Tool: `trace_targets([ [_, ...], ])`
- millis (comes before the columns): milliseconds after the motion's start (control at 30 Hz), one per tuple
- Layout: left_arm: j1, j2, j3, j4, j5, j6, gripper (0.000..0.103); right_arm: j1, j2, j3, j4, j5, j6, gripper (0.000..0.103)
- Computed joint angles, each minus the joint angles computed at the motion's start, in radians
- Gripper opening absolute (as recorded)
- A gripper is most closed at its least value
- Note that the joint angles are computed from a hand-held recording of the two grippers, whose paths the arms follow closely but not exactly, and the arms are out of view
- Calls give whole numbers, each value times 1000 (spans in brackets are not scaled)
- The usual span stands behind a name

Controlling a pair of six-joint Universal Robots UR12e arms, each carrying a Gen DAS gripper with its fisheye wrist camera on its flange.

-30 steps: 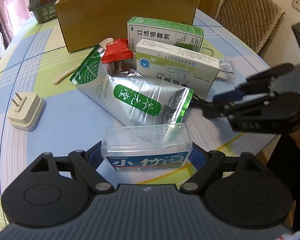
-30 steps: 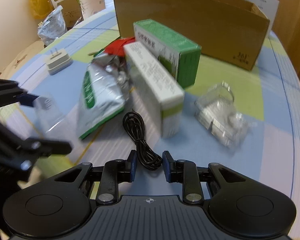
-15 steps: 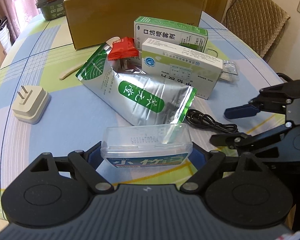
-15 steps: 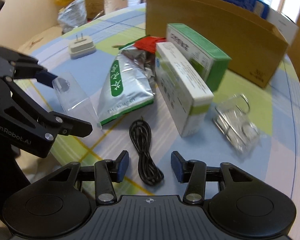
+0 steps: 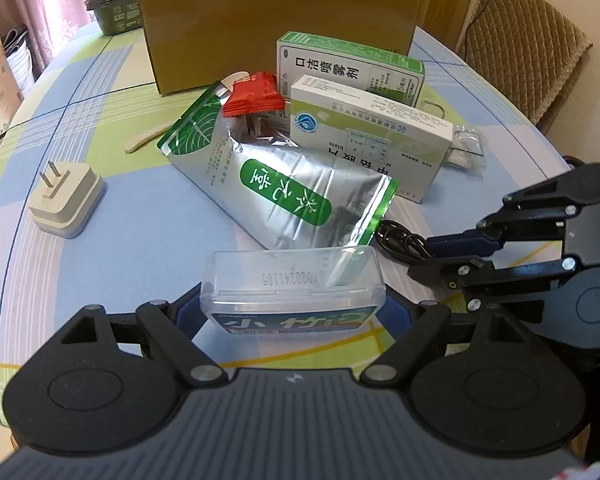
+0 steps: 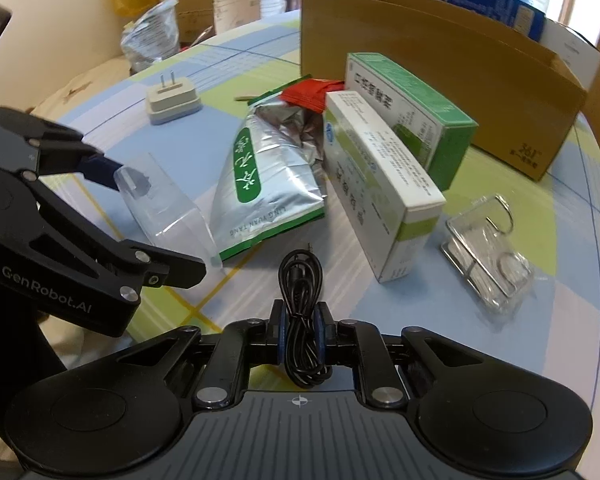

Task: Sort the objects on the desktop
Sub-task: 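Carry the case and cable over the cardboard box with both tools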

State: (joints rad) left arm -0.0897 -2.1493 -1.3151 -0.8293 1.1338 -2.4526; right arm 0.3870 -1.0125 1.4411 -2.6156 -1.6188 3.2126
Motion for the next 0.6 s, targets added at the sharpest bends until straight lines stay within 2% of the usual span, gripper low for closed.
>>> trace_targets([
  [367,4,21,-23,30,-7,-9,83,4,-42,45,-49,-35,141,11],
  [600,8,40,-22,53,-34,-18,83,8,-75,60,-110,-87,167,11],
])
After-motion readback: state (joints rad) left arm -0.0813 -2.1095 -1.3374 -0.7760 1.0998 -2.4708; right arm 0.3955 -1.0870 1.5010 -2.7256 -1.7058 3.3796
